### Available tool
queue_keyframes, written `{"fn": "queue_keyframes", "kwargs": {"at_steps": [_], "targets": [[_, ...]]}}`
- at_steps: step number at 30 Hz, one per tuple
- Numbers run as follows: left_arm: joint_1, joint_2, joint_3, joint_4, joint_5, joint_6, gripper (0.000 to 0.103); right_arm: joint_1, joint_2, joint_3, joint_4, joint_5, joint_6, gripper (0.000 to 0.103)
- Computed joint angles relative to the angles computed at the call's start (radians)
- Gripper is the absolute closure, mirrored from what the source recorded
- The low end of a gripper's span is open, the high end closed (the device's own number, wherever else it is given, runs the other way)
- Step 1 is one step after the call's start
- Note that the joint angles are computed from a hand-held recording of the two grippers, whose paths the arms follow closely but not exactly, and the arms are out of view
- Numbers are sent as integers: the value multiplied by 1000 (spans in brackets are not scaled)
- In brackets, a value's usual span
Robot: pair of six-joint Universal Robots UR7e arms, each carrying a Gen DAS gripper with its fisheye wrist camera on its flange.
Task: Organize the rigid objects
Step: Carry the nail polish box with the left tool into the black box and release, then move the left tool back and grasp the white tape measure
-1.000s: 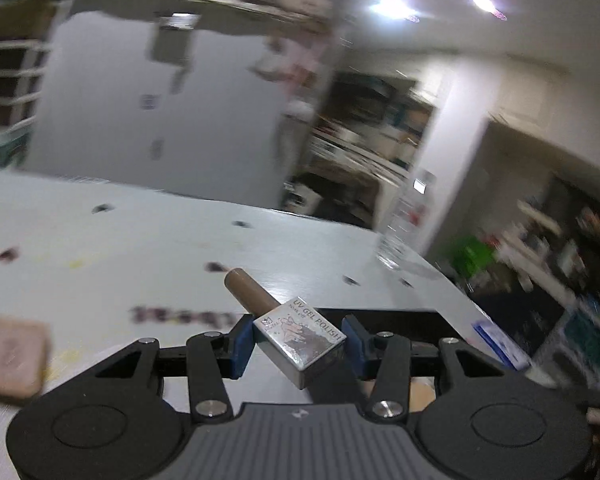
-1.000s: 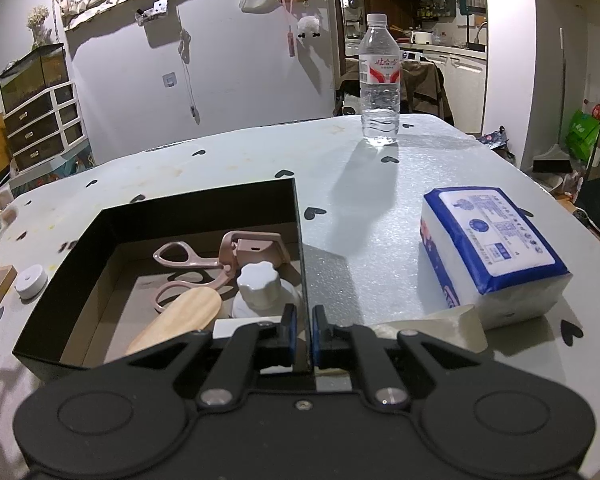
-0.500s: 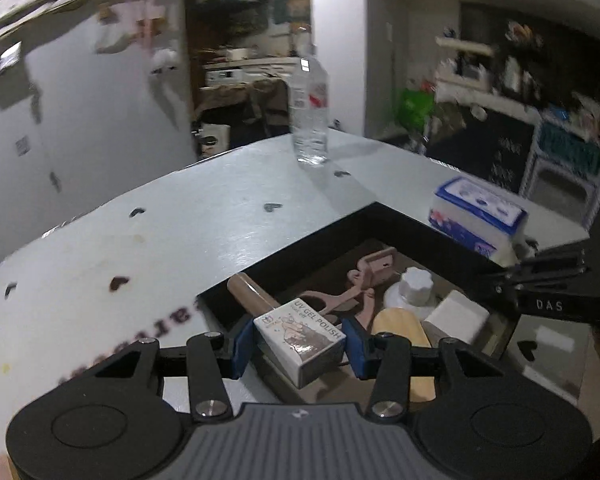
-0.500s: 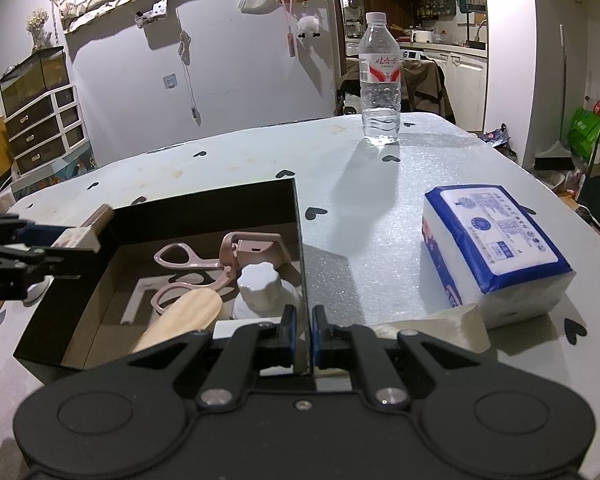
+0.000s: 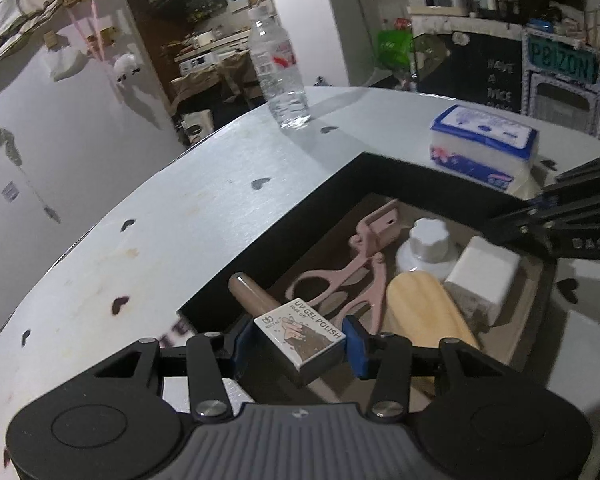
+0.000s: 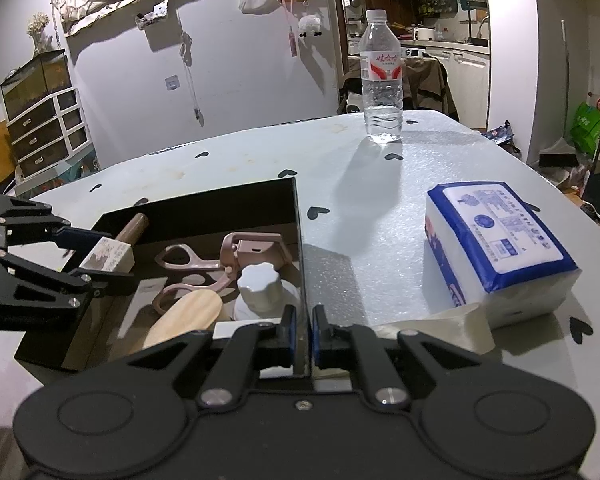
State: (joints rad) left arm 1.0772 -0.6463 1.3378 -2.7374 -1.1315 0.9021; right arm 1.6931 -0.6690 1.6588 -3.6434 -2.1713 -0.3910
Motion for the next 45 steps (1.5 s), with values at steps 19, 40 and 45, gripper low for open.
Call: {"fn": "queue_keyframes", "kwargs": {"at_steps": [19,40,45], "targets": [[0,-65,-9,227,-97,-204,39,-1,4,-8,5,-4,-2,95],[-12,-167,121,182,-163,-241,0,8,2,5,-19,-18,1,95],[-4,-200,165,142,-161,-262,0,11,1,11,-34,-25,-8,99]]}}
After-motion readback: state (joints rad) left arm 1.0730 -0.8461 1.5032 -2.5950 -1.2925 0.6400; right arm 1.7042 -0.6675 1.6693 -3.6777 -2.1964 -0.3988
